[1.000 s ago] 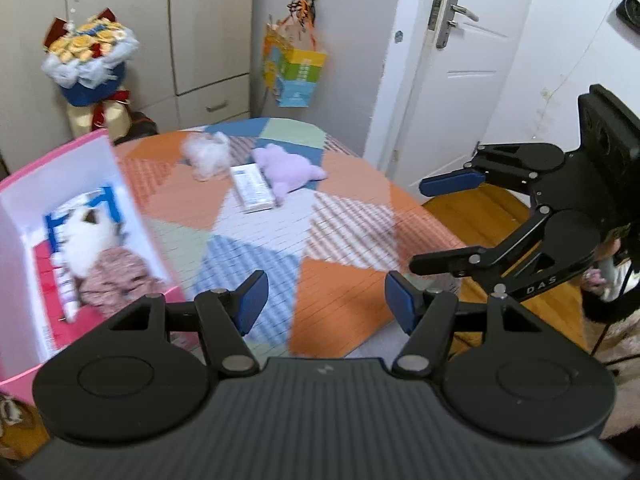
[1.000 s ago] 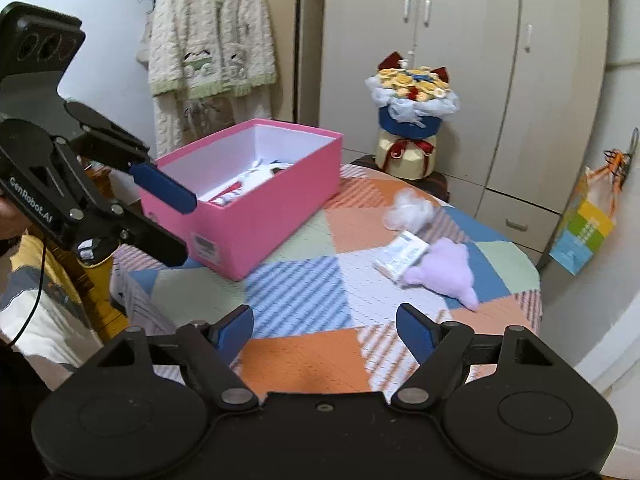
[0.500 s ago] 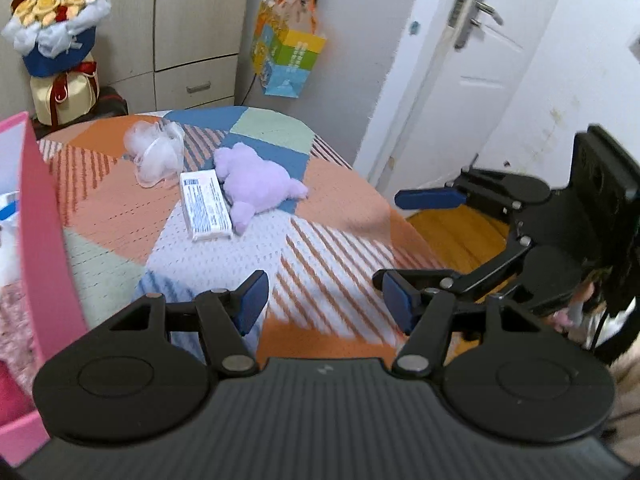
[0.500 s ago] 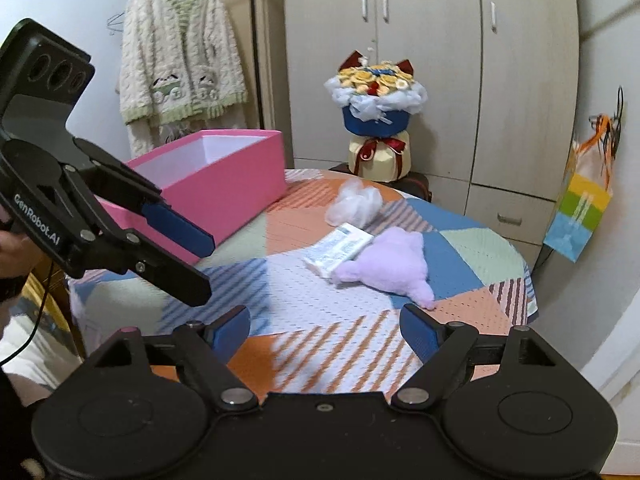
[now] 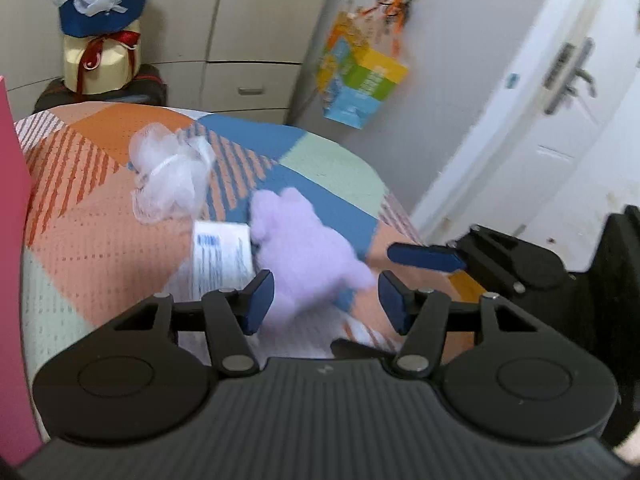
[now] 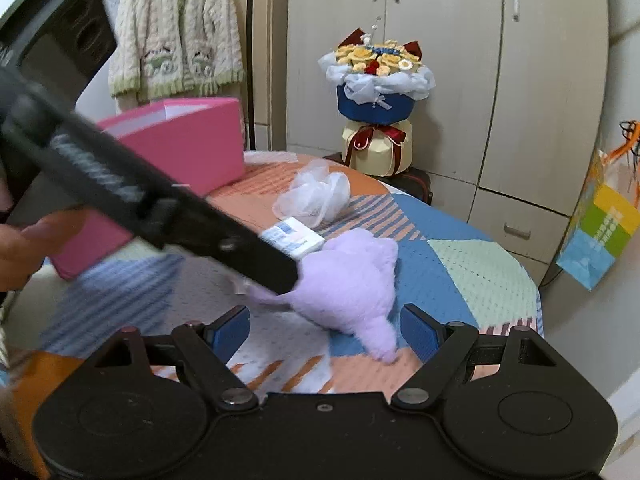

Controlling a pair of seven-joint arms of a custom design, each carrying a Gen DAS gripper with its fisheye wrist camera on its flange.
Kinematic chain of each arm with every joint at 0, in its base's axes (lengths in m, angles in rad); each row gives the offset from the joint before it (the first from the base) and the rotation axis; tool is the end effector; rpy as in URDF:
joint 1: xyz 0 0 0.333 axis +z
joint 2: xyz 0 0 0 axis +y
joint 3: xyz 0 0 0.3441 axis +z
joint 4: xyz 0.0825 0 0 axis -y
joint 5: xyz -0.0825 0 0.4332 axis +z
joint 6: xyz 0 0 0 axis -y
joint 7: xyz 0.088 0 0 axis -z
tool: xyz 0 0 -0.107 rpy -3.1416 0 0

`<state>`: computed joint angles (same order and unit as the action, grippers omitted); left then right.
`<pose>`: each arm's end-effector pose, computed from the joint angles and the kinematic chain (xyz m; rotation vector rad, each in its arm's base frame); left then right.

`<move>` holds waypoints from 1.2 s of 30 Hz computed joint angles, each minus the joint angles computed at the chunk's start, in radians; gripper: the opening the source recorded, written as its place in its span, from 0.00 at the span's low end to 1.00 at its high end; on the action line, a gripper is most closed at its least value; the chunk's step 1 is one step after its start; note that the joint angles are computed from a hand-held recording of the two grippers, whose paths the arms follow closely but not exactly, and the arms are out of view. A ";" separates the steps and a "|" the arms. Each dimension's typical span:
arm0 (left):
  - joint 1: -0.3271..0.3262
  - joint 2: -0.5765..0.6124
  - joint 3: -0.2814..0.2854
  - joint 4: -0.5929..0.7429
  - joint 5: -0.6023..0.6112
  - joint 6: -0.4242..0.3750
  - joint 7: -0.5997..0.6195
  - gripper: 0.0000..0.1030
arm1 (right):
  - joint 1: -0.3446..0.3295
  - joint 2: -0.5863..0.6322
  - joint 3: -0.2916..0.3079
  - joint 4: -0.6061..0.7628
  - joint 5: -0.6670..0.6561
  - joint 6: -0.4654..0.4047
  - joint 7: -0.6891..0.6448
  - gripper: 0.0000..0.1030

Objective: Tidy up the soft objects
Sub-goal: 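Grasp the lavender plush with the right gripper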

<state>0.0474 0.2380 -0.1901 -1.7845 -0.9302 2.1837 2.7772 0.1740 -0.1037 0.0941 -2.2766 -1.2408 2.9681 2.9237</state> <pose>0.6872 -0.1193 0.4590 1.0048 -2.6145 1.2637 0.5248 0.2120 0.4555 -1.7247 1.5999 -0.8145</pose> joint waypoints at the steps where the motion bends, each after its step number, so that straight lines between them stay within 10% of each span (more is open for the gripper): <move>1: -0.010 0.011 -0.003 0.003 0.003 0.030 -0.008 0.53 | 0.000 0.015 -0.005 0.010 0.017 0.000 -0.025 0.83; 13: -0.012 0.058 -0.028 0.032 0.029 0.080 -0.069 0.48 | 0.003 0.111 -0.068 0.031 0.267 0.118 -0.238 0.83; 36: -0.019 -0.032 -0.021 -0.100 -0.016 0.124 0.002 0.39 | 0.046 0.068 -0.037 0.038 0.039 -0.032 0.140 0.63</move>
<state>0.0285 0.2059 -0.2106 -1.8849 -0.9464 2.3081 2.7791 0.2202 -0.0355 0.0567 -2.2387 -1.2018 2.9363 3.0637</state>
